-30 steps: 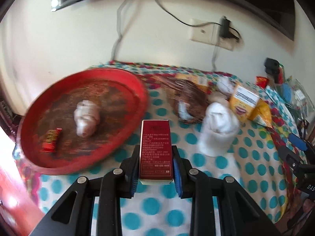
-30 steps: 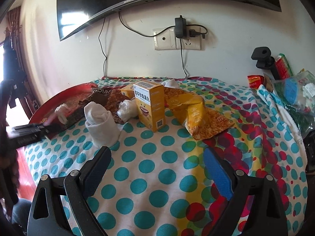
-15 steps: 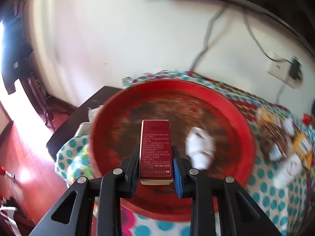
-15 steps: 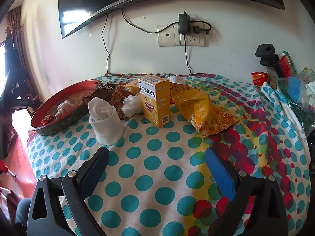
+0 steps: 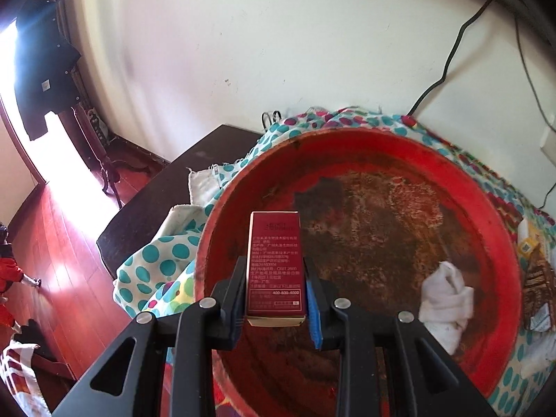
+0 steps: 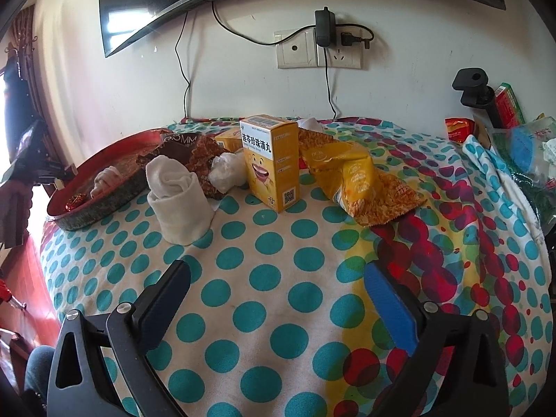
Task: Organize objects
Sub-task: 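Lower the small red box into the red tray and release it, then grasp the yellow snack bag with the right gripper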
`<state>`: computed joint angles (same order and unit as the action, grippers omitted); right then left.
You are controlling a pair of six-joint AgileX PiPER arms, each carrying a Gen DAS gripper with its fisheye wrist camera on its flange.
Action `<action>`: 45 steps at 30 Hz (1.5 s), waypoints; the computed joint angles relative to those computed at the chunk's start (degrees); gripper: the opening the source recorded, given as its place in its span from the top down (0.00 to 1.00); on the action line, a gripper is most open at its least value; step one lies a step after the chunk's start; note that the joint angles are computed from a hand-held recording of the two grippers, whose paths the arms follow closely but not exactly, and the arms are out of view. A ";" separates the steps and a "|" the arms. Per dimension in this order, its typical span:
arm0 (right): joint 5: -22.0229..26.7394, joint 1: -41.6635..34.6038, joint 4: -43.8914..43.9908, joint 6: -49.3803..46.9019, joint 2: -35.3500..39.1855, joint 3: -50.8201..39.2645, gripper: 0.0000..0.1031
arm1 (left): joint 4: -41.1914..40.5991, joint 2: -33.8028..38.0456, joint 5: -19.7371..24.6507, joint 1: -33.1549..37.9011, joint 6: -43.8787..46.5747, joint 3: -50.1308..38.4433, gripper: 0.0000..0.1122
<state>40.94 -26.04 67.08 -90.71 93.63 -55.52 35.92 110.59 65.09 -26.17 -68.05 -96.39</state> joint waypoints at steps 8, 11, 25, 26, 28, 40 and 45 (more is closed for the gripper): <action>-0.25 -0.22 0.60 -0.27 0.02 -0.02 0.03 | -1.08 1.47 -2.73 1.38 -1.16 0.97 0.72; -0.13 -0.23 0.16 0.15 0.17 -0.23 0.03 | -1.32 2.02 -1.85 1.18 -2.13 0.11 0.51; -5.09 3.05 -12.48 12.66 3.89 -10.29 0.02 | 16.41 -4.74 4.03 -28.39 -15.53 6.55 0.50; -4.57 3.64 -14.63 14.98 5.14 -12.76 0.01 | 16.49 -3.98 3.73 -31.71 -18.79 7.52 0.50; -5.24 6.12 -22.10 21.61 8.93 -19.50 0.01 | 15.28 -3.01 1.20 -35.19 -22.46 8.84 0.50; -6.15 13.76 -41.98 31.17 25.65 -39.92 0.23 | 16.02 1.51 -2.18 -44.51 -32.25 8.74 0.50; -2.92 12.83 -37.64 29.73 27.19 -43.27 0.56 | 15.78 0.89 -3.32 -43.80 -34.99 10.94 0.50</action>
<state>38.02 -13.21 29.44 -60.99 120.82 -98.80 51.70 111.47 61.77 -69.97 -103.04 -85.45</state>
